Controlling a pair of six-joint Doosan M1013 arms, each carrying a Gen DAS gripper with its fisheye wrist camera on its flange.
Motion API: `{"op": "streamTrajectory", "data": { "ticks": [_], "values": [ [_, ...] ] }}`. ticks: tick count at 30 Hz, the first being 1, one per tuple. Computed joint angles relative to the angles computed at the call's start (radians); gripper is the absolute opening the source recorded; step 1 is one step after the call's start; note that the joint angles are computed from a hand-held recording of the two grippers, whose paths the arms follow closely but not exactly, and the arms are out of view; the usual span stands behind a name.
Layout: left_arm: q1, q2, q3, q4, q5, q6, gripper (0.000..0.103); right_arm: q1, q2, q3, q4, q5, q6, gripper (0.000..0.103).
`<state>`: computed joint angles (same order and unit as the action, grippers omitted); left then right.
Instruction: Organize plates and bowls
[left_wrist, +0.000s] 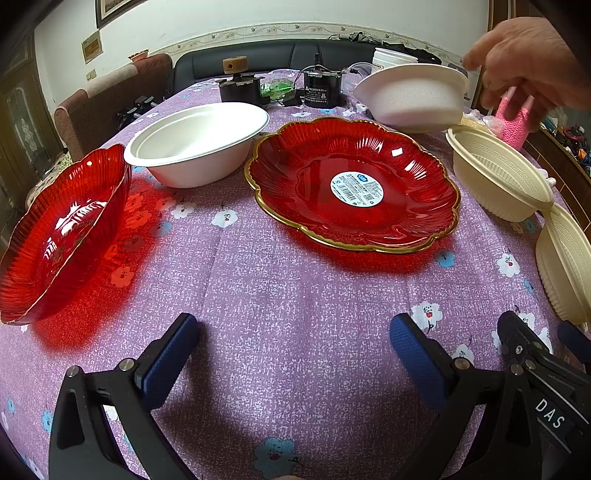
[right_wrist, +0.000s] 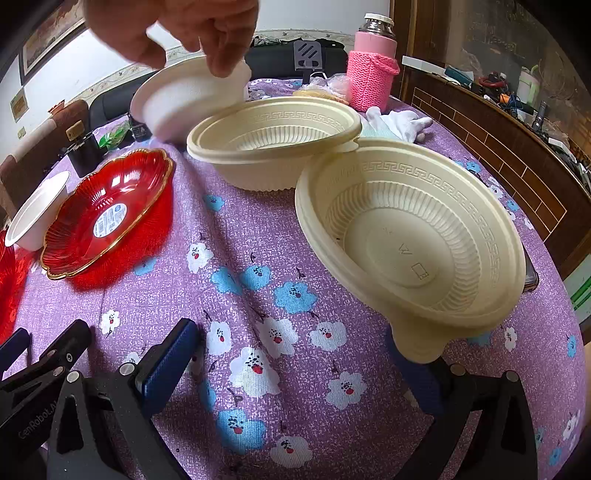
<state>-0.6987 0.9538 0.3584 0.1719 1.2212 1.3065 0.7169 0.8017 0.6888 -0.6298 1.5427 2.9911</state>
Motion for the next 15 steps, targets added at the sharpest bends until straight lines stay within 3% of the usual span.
{"op": "streamTrajectory", "data": {
  "ticks": [15],
  "values": [
    [0.002, 0.000, -0.003, -0.006, 0.001, 0.006, 0.103, 0.000, 0.000, 0.000, 0.000, 0.000, 0.000, 0.102]
  ]
}}
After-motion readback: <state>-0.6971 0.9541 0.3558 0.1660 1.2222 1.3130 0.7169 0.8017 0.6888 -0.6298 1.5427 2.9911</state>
